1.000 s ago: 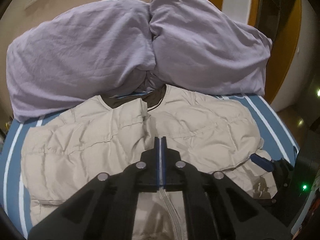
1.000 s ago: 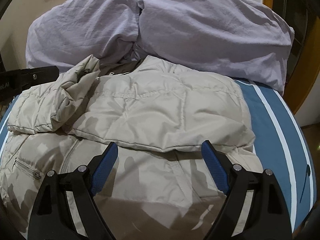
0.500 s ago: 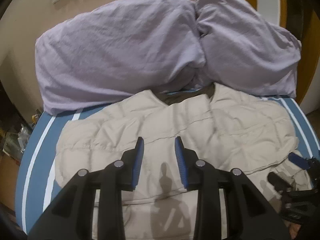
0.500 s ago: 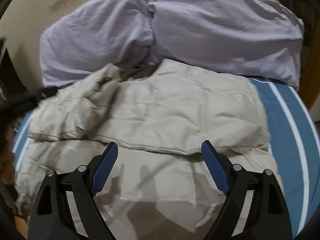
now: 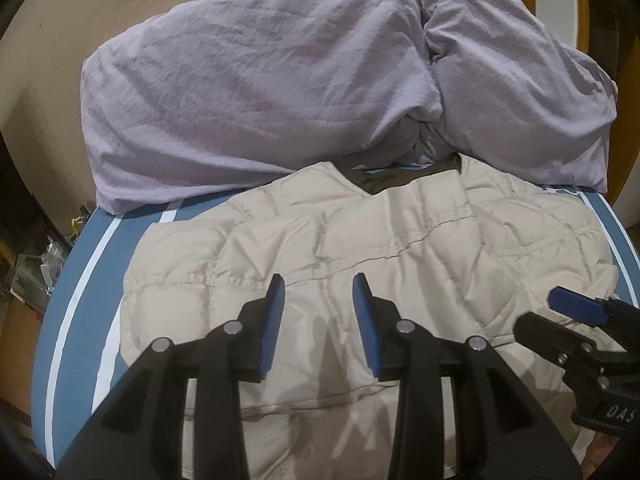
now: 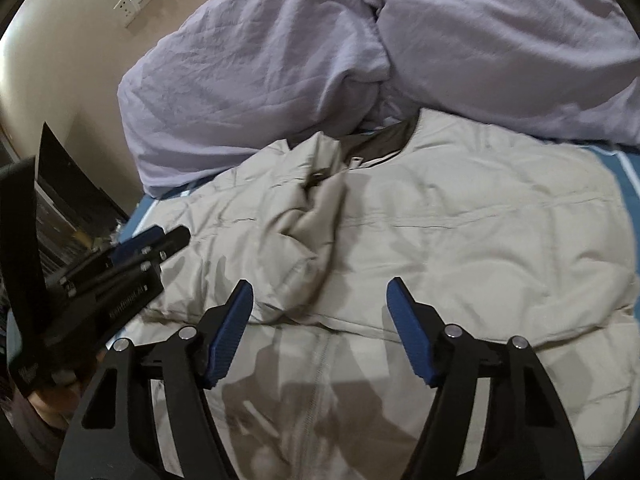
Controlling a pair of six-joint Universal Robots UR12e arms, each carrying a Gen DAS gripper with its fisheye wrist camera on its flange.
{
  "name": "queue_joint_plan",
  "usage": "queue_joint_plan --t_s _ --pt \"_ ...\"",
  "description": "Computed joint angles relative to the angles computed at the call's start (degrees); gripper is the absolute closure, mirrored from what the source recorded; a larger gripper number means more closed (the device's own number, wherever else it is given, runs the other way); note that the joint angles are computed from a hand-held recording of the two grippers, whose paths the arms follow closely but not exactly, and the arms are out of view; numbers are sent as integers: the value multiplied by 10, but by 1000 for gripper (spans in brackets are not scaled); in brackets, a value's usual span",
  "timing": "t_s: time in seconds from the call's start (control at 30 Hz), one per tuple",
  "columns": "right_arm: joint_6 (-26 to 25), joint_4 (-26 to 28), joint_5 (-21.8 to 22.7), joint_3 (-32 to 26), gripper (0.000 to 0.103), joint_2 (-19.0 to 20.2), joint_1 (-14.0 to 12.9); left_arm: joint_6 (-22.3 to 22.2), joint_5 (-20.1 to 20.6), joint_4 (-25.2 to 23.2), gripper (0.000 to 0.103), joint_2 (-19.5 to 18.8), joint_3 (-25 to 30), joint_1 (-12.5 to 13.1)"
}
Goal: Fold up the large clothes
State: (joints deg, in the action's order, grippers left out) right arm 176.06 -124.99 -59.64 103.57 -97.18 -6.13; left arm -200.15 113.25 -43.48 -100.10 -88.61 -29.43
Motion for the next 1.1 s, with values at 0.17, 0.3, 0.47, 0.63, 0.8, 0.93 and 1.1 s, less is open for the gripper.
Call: queue_joint_plan --t_s 0.17,0.3,0.47,0.63,0.8,0.93,1.1 --pt "22 -8 -13 -10 60 23 18 -8 3 -5 66 6 -10 6" --pt "35 -44 11 10 92 17 11 -11 14 -4 63 12 -20 10" --pt "90 -95 -27 38 94 -7 -4 -22 17 -11 62 16 -27 18" --pt "100 -67 -67 46 95 -11 -2 -34 15 -19 62 10 -32 22" --pt "103 -58 -80 43 94 -2 6 -46 7 -24 61 3 -37 28" --pt "100 -60 -85 41 94 5 10 -46 18 -30 61 -4 -34 26" --pt "74 -51 -105 35 76 2 15 -52 8 -20 54 9 -44 27"
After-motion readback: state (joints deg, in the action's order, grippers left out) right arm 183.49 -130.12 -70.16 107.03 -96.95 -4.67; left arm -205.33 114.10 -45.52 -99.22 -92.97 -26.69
